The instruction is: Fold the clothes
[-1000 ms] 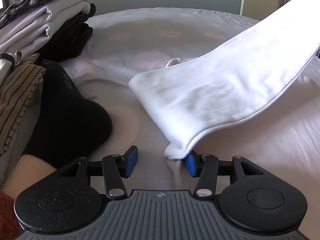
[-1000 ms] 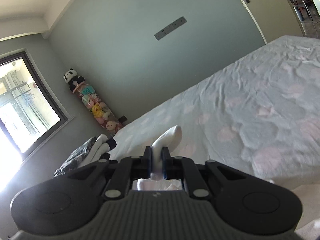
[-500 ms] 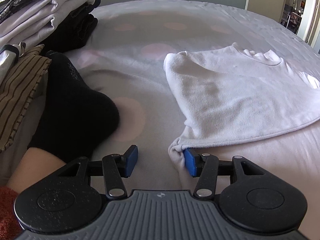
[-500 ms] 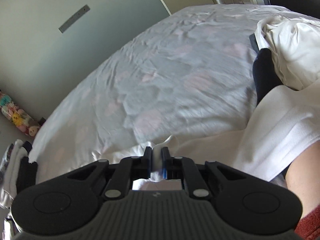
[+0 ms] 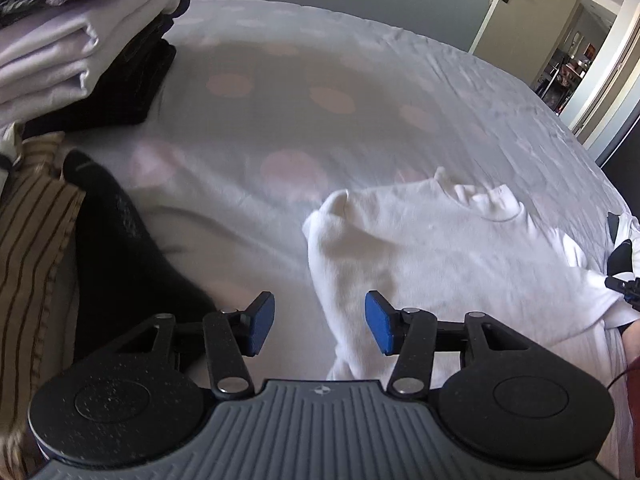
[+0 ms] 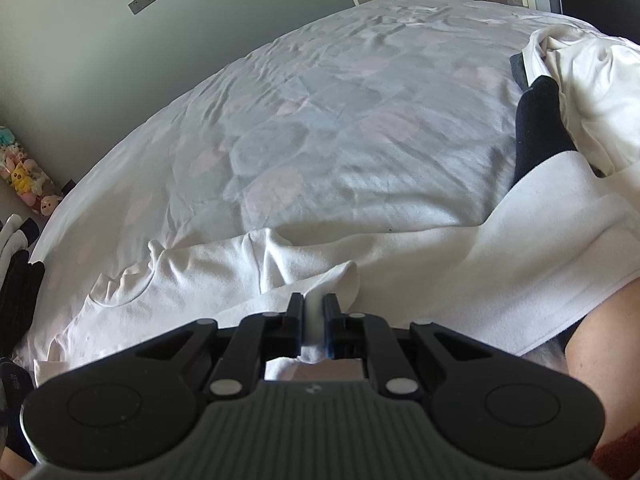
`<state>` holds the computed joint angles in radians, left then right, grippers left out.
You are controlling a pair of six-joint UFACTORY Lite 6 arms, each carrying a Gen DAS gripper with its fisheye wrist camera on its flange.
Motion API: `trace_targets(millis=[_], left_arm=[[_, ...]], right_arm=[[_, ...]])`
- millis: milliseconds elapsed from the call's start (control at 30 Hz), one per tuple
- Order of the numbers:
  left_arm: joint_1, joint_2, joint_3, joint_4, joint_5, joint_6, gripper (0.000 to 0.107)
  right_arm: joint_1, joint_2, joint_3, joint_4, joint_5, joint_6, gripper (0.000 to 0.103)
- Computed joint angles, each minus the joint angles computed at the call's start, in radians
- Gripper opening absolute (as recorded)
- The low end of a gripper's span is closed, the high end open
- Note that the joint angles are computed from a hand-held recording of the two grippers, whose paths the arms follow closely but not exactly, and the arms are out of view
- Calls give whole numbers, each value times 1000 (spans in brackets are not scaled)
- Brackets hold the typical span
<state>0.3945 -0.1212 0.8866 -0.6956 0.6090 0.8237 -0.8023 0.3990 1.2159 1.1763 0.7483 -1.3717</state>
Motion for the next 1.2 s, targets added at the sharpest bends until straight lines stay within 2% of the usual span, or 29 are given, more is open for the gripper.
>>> trace_targets(millis=[200, 300, 467, 567, 600, 633, 733, 800, 867, 1000, 1067, 1133, 1200], left_arm=[[-130, 376, 392, 225, 20, -322, 59], [-176, 510, 526, 338, 11, -471, 59], [-217, 672, 685, 442, 60, -601, 56], [-232, 707, 708, 463, 62, -625, 25], [-233, 712, 711, 446, 71, -606, 9], [-247, 693, 690, 470, 52, -611, 5], [-300, 621, 614, 624, -23, -698, 4], [-342, 592, 585, 819, -58, -850, 3], [-373, 595, 584, 950, -57, -936, 3], [-420, 627, 587, 1089, -54, -1030, 3], [-433, 640, 579, 1215, -66, -1153, 4], [-420, 614, 558, 1215, -87, -1186, 5], [-383, 571, 537, 1100, -105, -1107, 8]], right_arm=[[-16, 7, 6, 4, 36, -41, 12], [-21, 20, 23, -6, 55, -33, 12], [-19, 37, 52, -18, 82, -20, 12], [-16, 36, 48, -11, 82, -31, 12], [-15, 35, 44, -10, 79, -36, 12], [-16, 35, 42, -12, 78, -35, 12], [-21, 24, 33, -13, 58, -34, 12], [-23, 10, 22, -6, 22, -46, 12], [-24, -2, 12, 2, -14, -57, 12], [-15, 22, 23, -31, -84, -29, 12], [-12, 38, 29, -41, -111, -18, 12], [-18, 61, 49, -64, -90, 11, 12], [-17, 62, 50, -70, -84, 21, 12]])
